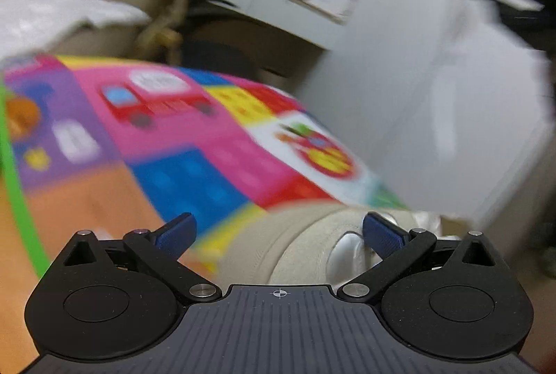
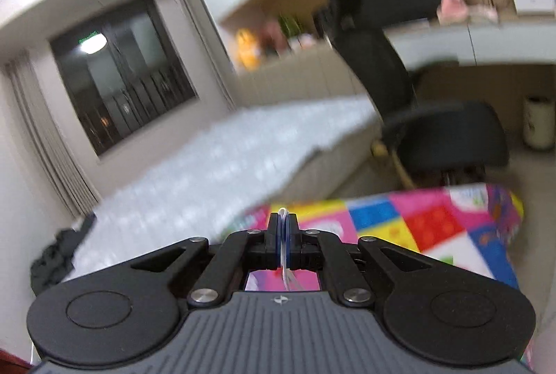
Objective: Lace up shoes with both hands
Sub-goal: 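Pull the white lace upward away from the sneaker with the right tool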
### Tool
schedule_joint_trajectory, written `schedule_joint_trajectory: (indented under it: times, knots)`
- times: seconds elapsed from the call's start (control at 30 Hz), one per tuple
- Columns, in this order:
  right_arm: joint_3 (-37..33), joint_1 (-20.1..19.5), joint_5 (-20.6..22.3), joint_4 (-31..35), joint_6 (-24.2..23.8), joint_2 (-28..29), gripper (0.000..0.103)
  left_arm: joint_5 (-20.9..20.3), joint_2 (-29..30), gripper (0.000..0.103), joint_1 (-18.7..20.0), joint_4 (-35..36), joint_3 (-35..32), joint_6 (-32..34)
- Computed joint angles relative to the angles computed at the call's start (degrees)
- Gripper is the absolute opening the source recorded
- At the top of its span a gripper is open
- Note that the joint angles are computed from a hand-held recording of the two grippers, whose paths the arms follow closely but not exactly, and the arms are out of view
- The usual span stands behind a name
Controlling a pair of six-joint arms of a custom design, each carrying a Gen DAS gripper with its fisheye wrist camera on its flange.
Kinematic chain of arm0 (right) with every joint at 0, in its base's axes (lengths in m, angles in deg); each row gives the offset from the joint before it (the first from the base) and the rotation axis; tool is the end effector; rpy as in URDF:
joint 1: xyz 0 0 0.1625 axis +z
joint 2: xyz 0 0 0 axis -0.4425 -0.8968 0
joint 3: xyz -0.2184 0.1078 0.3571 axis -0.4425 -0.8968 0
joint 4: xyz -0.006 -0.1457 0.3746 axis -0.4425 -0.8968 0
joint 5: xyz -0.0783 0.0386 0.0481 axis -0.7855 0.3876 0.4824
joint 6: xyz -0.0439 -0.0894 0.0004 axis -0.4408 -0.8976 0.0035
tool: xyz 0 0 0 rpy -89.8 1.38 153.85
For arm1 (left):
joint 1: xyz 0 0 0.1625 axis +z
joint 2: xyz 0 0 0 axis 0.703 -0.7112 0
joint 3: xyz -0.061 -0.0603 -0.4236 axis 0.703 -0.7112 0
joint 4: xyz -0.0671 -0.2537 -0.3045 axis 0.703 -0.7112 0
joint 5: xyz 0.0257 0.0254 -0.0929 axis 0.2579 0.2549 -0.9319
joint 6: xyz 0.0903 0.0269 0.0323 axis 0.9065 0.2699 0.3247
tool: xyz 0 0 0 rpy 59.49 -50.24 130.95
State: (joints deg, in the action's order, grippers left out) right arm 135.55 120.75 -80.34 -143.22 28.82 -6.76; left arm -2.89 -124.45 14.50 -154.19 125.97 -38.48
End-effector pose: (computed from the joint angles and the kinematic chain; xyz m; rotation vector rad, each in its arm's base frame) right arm 0.2023 -0.6548 0.3541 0.9769 -2.7303 1.1765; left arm -0.1865 -0.6502 0.1600 0.6495 2.6168 -1.1124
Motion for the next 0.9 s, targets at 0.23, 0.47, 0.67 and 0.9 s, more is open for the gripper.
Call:
schedule_joint_trajectory:
  times: [0.23, 0.47, 0.67, 0.9]
  knots:
    - [6.13, -3.29, 2.09, -1.78, 0.05, -3.54, 0.002, -0.36, 0.1, 0.103, 1.37, 4.07, -5.66, -4.47]
    - [11.36, -7.38, 8.43, -4.52, 2.35, -5.38, 0.002, 2.05, -1.01, 0.103, 1.12, 4.79, -4.27, -7.54]
    - [13.44, -6.73, 21.18, -9.37, -1.67, -8.32, 0.002, -8.76, -1.97, 0.103, 0.27, -2.06, -1.59, 0.23]
    - [14.57, -3.97, 22.67, -10.47, -6.15, -6.38, 0.002, -13.3, -1.39, 0.103, -5.16, -5.79, 3.08, 15.17]
